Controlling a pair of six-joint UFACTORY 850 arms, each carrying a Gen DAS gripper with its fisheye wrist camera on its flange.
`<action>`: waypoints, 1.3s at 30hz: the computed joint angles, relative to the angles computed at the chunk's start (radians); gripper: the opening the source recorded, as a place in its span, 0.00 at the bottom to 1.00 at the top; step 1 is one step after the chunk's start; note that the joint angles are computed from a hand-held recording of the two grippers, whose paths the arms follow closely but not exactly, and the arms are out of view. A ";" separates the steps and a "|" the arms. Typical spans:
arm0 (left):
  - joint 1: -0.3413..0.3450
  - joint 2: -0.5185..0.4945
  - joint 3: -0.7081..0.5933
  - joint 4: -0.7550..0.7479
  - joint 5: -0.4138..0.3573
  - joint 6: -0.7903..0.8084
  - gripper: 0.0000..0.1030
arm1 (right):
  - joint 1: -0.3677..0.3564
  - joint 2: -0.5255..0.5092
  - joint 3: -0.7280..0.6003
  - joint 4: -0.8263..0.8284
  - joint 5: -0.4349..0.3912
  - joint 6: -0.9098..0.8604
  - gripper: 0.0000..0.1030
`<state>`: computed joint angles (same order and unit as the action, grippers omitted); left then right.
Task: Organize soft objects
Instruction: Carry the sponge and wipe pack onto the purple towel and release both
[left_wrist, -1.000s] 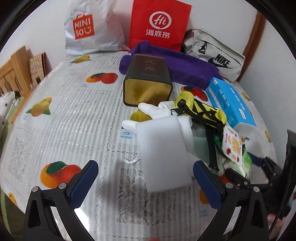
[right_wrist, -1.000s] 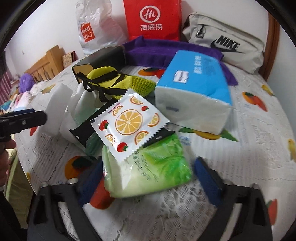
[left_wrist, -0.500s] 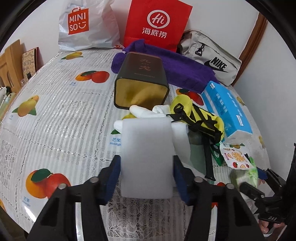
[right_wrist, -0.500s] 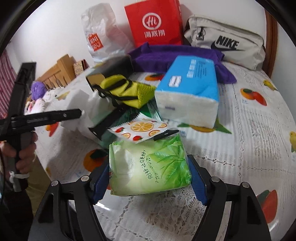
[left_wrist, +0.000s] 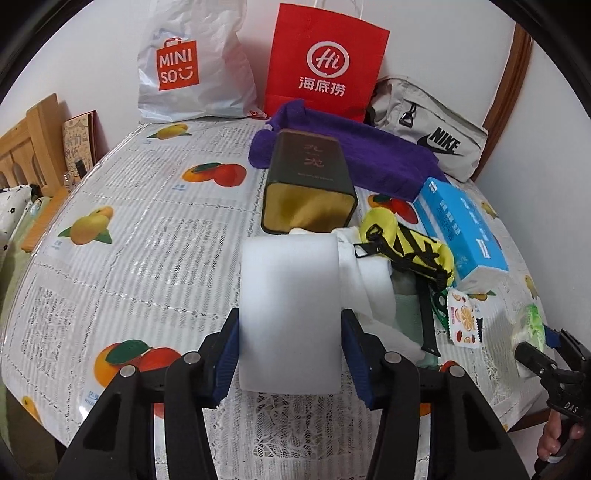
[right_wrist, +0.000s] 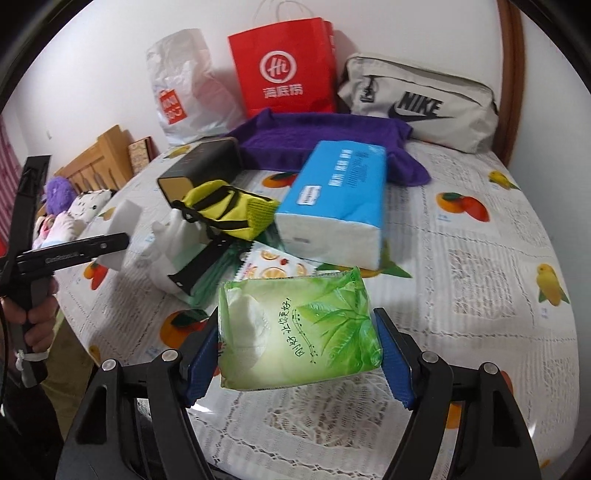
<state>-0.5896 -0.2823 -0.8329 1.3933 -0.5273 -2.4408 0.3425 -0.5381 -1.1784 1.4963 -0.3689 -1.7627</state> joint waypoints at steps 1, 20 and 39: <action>-0.002 0.006 0.004 0.006 -0.001 -0.008 0.48 | -0.003 0.000 -0.001 -0.007 -0.001 0.013 0.73; 0.048 0.053 -0.065 -0.175 -0.003 0.277 0.48 | 0.003 -0.019 -0.121 -0.193 0.008 0.263 0.73; 0.250 -0.071 -0.302 -0.387 0.052 0.689 0.48 | 0.050 -0.333 -0.701 -0.725 -0.061 0.848 0.73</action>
<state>-0.3398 -0.3537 -1.1352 1.0065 -0.4757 -1.7520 0.3925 -0.8715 -1.8795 0.7713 -0.4297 -0.9149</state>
